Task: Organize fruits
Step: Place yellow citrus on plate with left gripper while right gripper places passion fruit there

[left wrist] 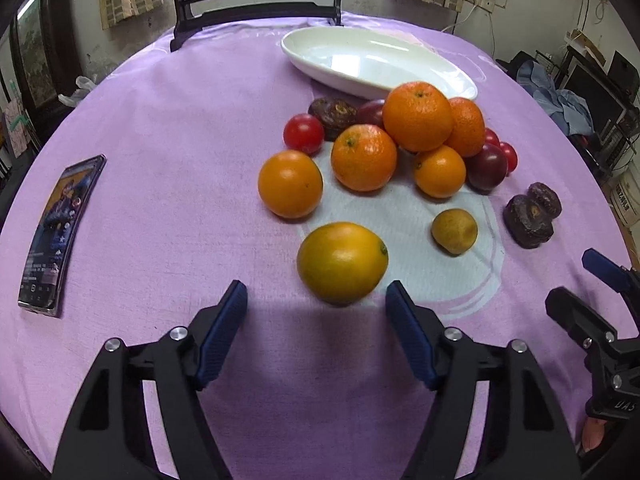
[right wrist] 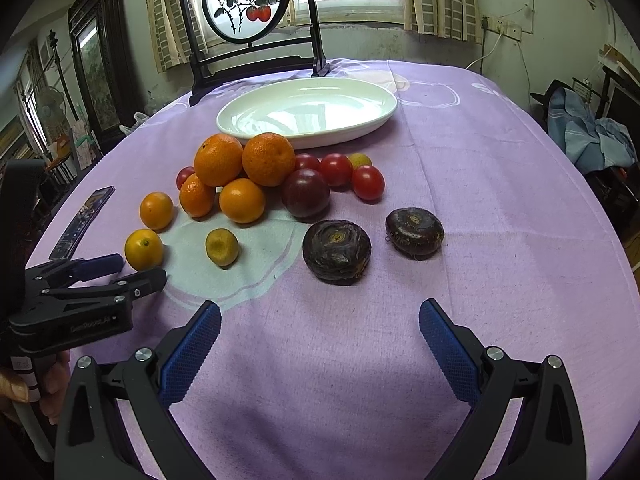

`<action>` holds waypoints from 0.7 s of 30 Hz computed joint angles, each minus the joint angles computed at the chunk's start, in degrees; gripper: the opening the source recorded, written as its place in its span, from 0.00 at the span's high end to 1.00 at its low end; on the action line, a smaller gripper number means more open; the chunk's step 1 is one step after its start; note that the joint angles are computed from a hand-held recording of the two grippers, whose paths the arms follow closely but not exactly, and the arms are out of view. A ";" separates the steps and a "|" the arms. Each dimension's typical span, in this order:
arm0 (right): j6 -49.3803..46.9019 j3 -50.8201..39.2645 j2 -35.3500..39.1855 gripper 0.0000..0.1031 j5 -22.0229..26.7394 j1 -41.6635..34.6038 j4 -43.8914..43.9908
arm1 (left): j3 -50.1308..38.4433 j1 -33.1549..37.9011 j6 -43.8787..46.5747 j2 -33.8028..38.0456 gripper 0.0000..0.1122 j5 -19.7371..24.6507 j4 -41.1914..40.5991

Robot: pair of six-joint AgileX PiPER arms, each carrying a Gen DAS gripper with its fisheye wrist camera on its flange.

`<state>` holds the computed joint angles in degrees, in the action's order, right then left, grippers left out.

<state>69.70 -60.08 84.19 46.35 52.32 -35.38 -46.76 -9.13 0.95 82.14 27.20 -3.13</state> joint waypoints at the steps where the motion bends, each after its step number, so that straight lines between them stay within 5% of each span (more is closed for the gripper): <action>1: 0.00 0.33 -0.14 0.03 -0.30 -0.20 0.13 | -0.57 -0.33 -0.53 0.44 0.42 0.34 0.60; 4: -0.49 1.09 -0.81 0.03 -1.14 -1.14 1.17 | -1.86 -1.90 -3.37 1.77 0.46 0.47 3.65; 7: -0.15 1.53 -1.39 0.03 -0.68 -1.43 0.85 | -2.76 -3.08 -2.91 2.46 0.64 0.12 3.73; 15: -6.55 -3.04 2.32 0.04 4.20 -3.38 1.85 | -1.67 -1.59 5.31 0.62 0.65 0.33 -3.26; 21: -15.62 -8.94 8.54 0.23 4.42 -6.20 7.08 | -1.03 0.60 11.67 -1.13 0.65 0.83 -8.32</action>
